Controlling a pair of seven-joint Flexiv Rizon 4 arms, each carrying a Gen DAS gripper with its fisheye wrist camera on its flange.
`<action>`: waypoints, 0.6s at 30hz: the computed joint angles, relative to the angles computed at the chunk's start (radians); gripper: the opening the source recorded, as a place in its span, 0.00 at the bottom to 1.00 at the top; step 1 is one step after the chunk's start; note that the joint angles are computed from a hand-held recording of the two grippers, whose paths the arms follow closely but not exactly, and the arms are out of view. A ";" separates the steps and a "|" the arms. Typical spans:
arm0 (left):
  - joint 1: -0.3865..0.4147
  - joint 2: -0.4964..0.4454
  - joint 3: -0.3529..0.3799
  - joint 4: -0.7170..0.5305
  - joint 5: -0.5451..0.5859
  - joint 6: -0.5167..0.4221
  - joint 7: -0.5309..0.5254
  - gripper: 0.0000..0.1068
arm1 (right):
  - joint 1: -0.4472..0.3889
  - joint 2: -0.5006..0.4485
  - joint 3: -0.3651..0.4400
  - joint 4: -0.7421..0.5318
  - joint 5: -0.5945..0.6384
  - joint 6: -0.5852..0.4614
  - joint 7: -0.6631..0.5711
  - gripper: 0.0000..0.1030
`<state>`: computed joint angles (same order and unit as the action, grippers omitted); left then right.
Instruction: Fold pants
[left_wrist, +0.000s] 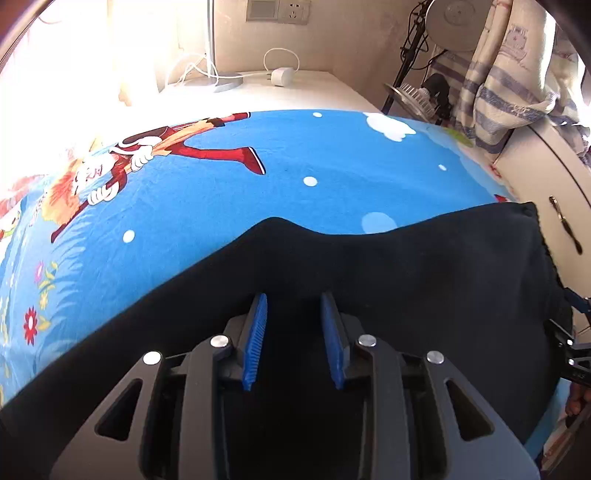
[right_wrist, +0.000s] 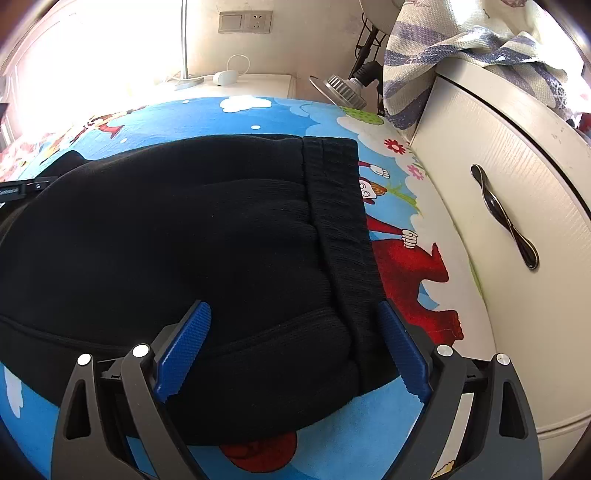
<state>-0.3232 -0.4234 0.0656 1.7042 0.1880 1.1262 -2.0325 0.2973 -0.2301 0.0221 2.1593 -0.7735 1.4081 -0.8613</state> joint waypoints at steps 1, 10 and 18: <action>-0.008 -0.013 0.018 -0.036 0.023 -0.026 -0.006 0.26 | -0.008 -0.006 0.018 -0.009 0.033 -0.009 -0.028 0.83; -0.005 -0.025 0.007 -0.086 0.040 -0.021 0.005 0.33 | -0.026 0.015 0.109 -0.082 0.296 -0.122 -0.239 0.83; -0.132 -0.011 0.133 -0.148 0.268 -0.054 -0.386 0.61 | 0.075 -0.093 -0.027 -0.241 0.108 -0.047 -0.090 0.86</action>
<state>-0.4556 -0.4341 0.1986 1.5563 0.4562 1.0721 -2.4187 0.3726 -0.3236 -0.0047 1.9183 -0.6655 1.3615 -0.9516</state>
